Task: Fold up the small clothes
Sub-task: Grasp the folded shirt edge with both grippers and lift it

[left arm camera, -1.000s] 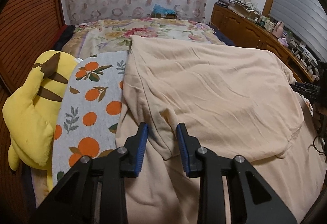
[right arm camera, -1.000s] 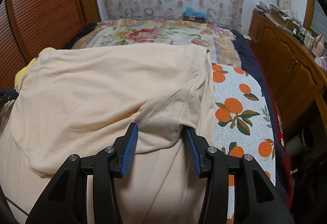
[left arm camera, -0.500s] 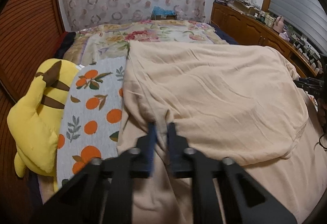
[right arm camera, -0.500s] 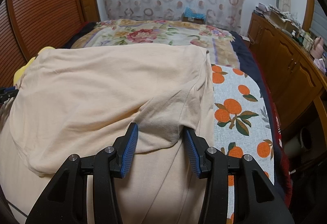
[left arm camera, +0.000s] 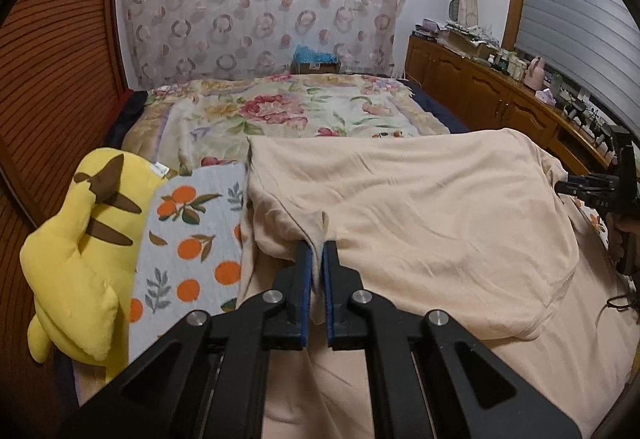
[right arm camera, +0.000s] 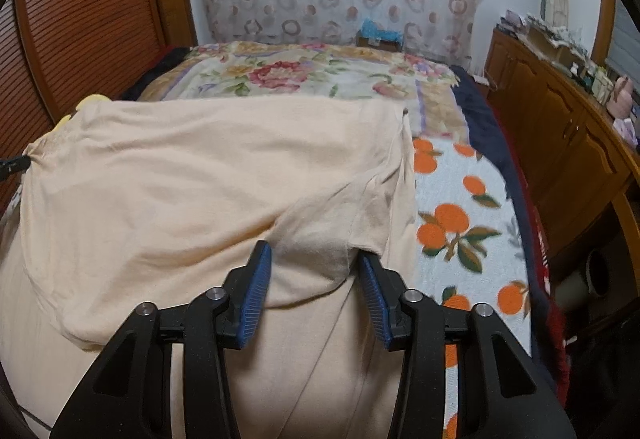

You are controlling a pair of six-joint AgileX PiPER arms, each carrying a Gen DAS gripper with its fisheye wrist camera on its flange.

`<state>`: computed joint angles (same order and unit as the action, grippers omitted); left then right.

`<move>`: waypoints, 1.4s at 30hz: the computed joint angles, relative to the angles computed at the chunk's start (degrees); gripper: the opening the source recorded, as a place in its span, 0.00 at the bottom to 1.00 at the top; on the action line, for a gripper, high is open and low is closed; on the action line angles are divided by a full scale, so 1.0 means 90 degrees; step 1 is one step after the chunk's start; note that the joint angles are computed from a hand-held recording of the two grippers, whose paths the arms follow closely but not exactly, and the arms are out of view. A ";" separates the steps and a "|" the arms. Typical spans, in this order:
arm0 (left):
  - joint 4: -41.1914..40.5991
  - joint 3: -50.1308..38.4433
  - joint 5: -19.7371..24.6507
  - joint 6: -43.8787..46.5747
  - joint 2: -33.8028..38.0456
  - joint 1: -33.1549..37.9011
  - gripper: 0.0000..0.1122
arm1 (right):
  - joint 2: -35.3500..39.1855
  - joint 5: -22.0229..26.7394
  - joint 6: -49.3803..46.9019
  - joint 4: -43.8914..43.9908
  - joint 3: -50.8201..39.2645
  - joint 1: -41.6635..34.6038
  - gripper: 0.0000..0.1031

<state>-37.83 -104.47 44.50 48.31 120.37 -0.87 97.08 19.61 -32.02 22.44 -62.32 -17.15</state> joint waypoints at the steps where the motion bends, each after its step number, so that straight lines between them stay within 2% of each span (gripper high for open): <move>1: -0.0007 -0.0062 0.0034 -0.0003 0.0035 0.0003 0.03 | -0.0006 0.0002 -0.0025 -0.0021 -0.0043 -0.0002 0.32; 4: -0.0033 -0.0128 0.0049 -0.0014 0.0083 -0.0012 0.03 | 0.0111 0.0202 -0.0378 0.0171 -0.0302 -0.0041 0.13; 7: -0.0194 -0.0141 0.0050 0.0037 0.0082 0.0021 0.03 | 0.0166 0.0372 -0.0755 0.0472 -0.0446 -0.0087 0.04; 14: -0.0559 0.0279 0.0030 0.0438 -0.0383 0.0118 0.03 | -0.0361 0.0356 -0.1716 0.1488 -0.0140 -0.0133 0.02; 24: -0.1271 0.1219 -0.0088 0.1209 -0.1183 0.0376 0.02 | -0.1315 0.0366 -0.2189 0.2130 0.0446 -0.0122 0.01; 33: -0.2089 0.2512 -0.0010 0.2149 -0.2234 0.0859 0.02 | -0.2512 0.0621 -0.2180 0.2182 0.1102 -0.0239 0.01; 42: -0.2753 0.3950 0.0536 0.3167 -0.3514 0.1711 0.02 | -0.4260 0.1341 -0.1929 0.1986 0.1985 -0.0473 0.01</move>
